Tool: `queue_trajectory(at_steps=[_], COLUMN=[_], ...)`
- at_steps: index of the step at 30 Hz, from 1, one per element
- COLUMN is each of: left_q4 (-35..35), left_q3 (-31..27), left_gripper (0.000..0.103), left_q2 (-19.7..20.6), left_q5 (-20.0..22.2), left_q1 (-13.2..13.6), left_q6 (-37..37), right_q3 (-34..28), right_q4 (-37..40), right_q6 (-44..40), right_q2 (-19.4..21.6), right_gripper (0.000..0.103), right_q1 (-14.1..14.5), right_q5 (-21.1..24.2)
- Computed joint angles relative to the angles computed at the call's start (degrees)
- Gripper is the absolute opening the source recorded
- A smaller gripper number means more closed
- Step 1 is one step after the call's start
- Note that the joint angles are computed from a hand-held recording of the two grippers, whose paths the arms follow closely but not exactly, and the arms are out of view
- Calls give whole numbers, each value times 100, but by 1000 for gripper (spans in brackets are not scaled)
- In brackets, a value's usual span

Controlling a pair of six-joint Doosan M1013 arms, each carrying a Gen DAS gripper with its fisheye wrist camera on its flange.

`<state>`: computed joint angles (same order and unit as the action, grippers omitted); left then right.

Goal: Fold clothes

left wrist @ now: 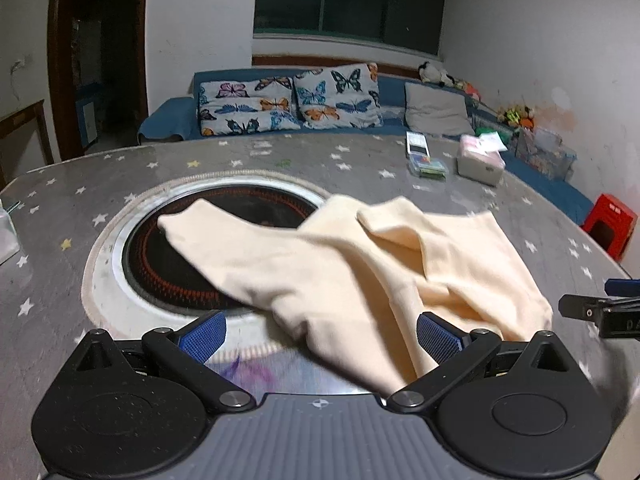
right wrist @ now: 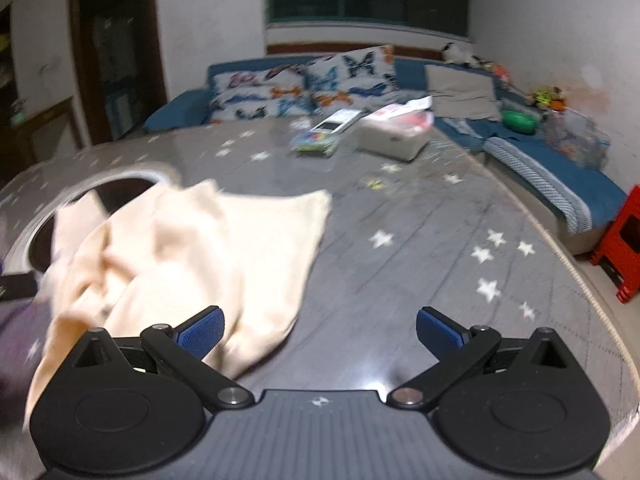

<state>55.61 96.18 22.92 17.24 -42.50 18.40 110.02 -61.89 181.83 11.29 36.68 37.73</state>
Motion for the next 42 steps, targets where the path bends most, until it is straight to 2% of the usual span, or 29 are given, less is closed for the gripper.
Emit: queue_trajectory(at_steps=[2,5,7,9,17,20,21,22,24,25,33,42], left_q4=[399,-49,-154,-649,-958,-1046,-1043,-1045,-1114,-1104,-1094,-1170], left_q3=[147,264,358,389,605,663,681,699,720,731,771,788], left_gripper=[103,103,103,103,103,103,103,103,103,103,103,103], left_q2=[-75,-181,-259,-304,-457,-490,-497,-504,-518,-523,-553,-563], left_q5=[-44,189,272,322,250,199,193,187,181,167,154,152], left_q1=[-18,-115,-179,-197,-296,-342,-359,-375,-396,-405,-458,-495], left_q6=[-365,235,341,815,1215,1376,1411,1450,1568,1580,1683,1891], right_q3=[23,64,97,129,92,69,-64,-91,319,349,367,381], right_q4=[-56,-118,-178,-220,-90,124,171,261,268,291,596,579], right_q6=[72,248,524,840,753,655,633,502,-65,-94,-245,-265], right_q2=[-11,-27,-32,-30,97,45,168,176,-171,-206,-400,-395], right_gripper=[103,103,103,103,103,103,103,103,103,103,103,103], right_q1=[15,122,280,500,912,953,947,910,608,618,960,939], right_q5=[-5,69,239,466,1026,886,840,580,-55,-110,143,87])
